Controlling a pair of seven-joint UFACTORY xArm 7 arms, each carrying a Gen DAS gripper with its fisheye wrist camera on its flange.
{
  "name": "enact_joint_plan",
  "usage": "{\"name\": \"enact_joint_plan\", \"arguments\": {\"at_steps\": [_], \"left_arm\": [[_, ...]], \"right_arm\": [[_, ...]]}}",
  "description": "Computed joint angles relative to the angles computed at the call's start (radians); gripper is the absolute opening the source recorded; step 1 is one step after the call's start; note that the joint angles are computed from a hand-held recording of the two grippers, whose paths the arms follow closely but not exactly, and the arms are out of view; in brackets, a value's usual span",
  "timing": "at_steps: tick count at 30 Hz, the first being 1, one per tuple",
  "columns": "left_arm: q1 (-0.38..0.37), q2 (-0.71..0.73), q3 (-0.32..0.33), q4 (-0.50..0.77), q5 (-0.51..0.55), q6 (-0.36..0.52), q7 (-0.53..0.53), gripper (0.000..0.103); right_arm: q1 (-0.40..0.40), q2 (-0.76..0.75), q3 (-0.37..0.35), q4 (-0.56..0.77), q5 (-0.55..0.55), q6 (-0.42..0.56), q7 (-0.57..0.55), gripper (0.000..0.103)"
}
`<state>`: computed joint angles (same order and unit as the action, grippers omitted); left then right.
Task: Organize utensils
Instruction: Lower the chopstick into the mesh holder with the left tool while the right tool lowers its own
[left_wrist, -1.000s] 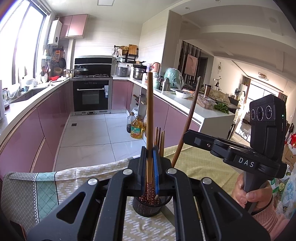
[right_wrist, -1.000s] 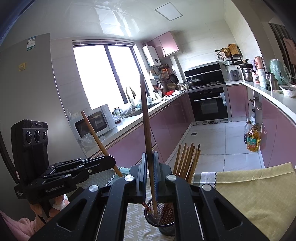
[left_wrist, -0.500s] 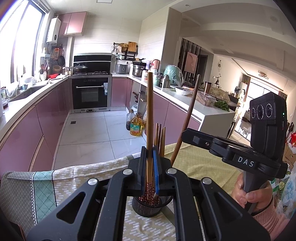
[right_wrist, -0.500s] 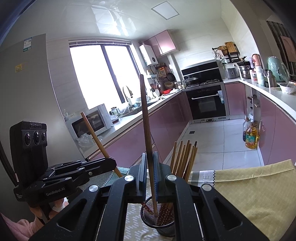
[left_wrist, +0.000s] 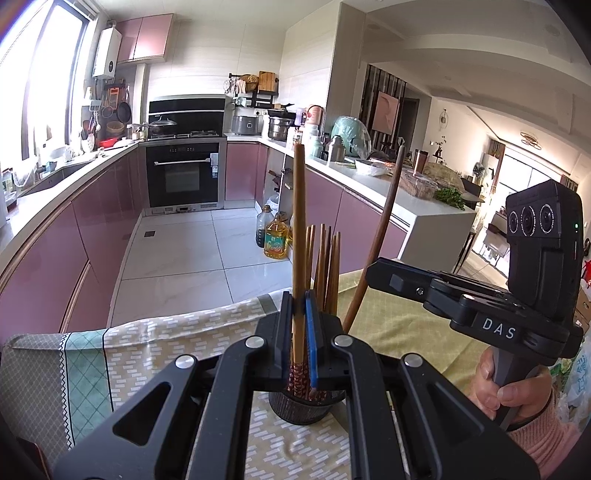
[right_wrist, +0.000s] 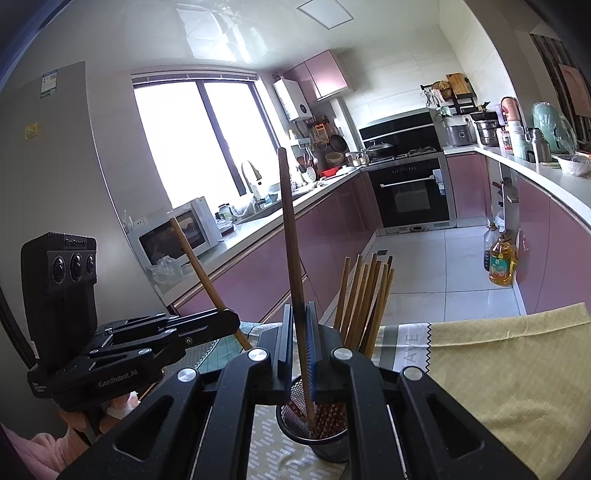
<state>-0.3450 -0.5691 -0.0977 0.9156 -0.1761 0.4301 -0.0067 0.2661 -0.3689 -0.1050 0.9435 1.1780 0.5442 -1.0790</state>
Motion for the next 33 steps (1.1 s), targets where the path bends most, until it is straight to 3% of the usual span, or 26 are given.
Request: {"name": "enact_joint_plan", "arguments": {"at_steps": [11,33], "left_arm": [[0.022,0.03,-0.032,-0.001,0.041,0.001,-0.036,0.008],[0.02,0.071,-0.03,-0.011,0.058,0.019,-0.03,0.008]], "right_arm": [[-0.009,0.02,0.009,-0.013,-0.007,0.007,0.01,0.006],[-0.037,0.06,0.021,-0.022,-0.019,0.026,0.022,0.006]]}}
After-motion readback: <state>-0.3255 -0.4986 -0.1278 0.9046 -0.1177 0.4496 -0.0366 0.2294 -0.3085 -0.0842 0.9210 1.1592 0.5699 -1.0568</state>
